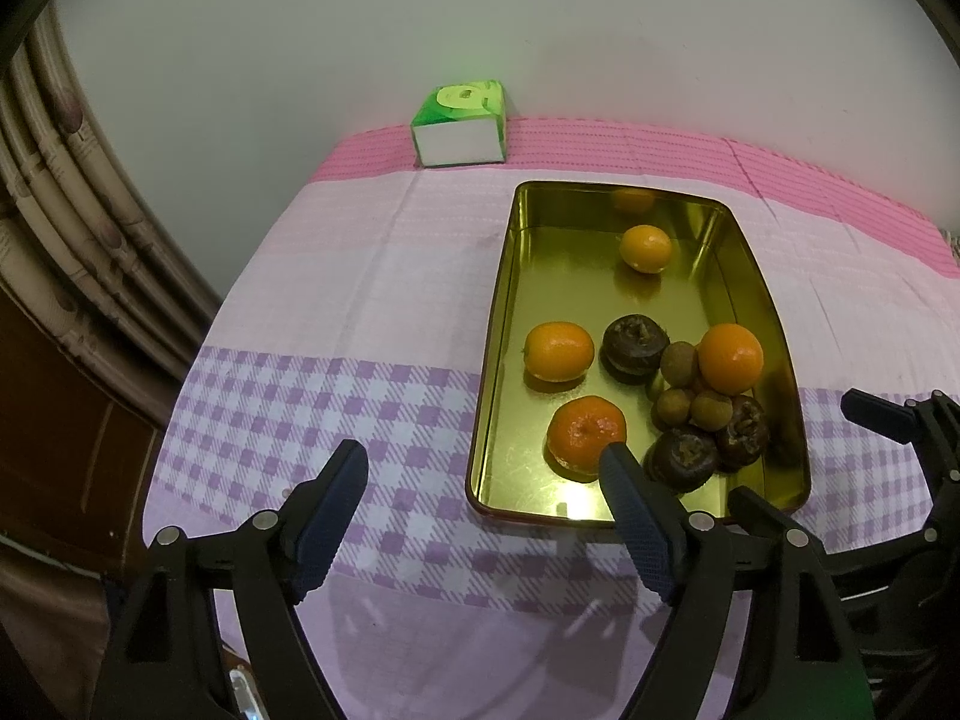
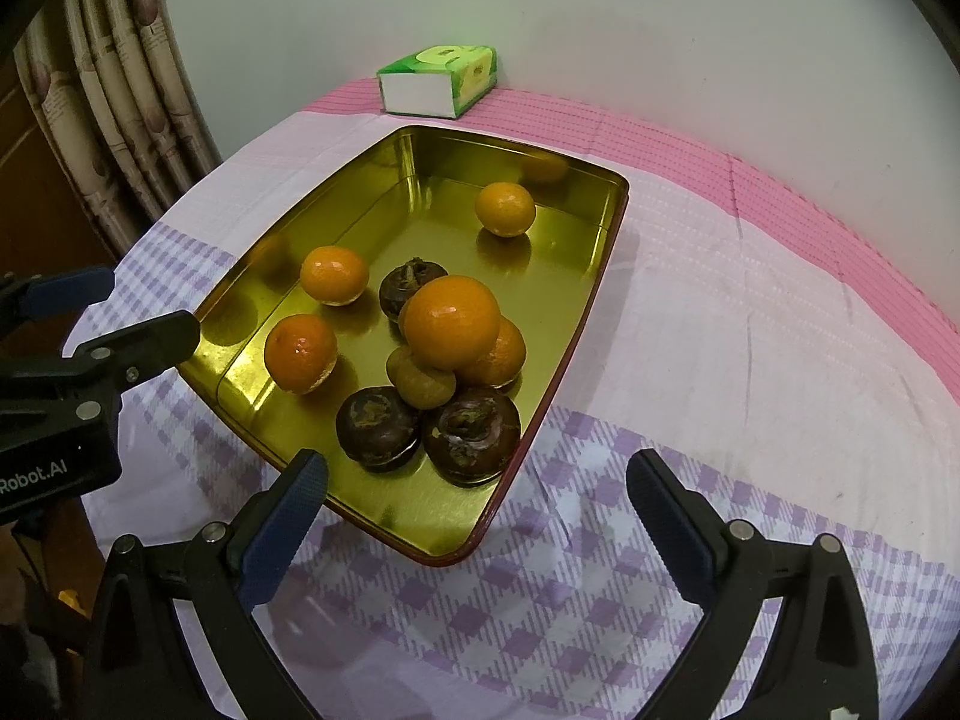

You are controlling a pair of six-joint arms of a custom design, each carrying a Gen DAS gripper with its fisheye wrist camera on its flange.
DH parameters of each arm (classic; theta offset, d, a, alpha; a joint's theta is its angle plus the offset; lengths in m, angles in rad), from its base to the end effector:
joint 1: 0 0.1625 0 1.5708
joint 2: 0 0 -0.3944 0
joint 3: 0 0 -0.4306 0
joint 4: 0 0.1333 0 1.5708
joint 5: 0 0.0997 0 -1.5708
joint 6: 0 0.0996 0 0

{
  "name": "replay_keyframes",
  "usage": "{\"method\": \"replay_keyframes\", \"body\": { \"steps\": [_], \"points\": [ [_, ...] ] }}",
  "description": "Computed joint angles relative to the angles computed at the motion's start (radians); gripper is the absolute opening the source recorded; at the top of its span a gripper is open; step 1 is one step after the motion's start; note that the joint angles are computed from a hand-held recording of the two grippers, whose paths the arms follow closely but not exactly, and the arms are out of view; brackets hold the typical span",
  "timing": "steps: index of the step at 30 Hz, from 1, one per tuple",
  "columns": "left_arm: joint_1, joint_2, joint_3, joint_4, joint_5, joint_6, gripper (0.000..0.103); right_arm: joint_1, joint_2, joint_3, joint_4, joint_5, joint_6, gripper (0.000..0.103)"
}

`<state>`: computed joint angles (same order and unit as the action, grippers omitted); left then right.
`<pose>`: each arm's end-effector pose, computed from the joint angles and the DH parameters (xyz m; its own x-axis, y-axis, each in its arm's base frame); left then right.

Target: Organize fruits

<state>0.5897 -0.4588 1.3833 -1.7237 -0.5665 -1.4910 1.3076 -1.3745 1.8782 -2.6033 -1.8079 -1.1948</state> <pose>-0.4170 -0.5405 -0.1144 -0.5787 -0.3357 -0.7433 0.2374 0.8025 -0.5473 -0.0471 -0.5973 0.3082 -0.5423 -0.6406 0.5437 -0.7618 0.6478 0.0034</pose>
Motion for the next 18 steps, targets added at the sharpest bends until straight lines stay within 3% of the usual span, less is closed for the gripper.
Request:
{"method": "replay_keyframes", "body": {
  "steps": [18],
  "points": [
    [0.000, 0.001, 0.001, -0.006, 0.002, 0.007, 0.080, -0.001, -0.003, 0.001, 0.007, 0.002, 0.000, 0.099]
  ]
}}
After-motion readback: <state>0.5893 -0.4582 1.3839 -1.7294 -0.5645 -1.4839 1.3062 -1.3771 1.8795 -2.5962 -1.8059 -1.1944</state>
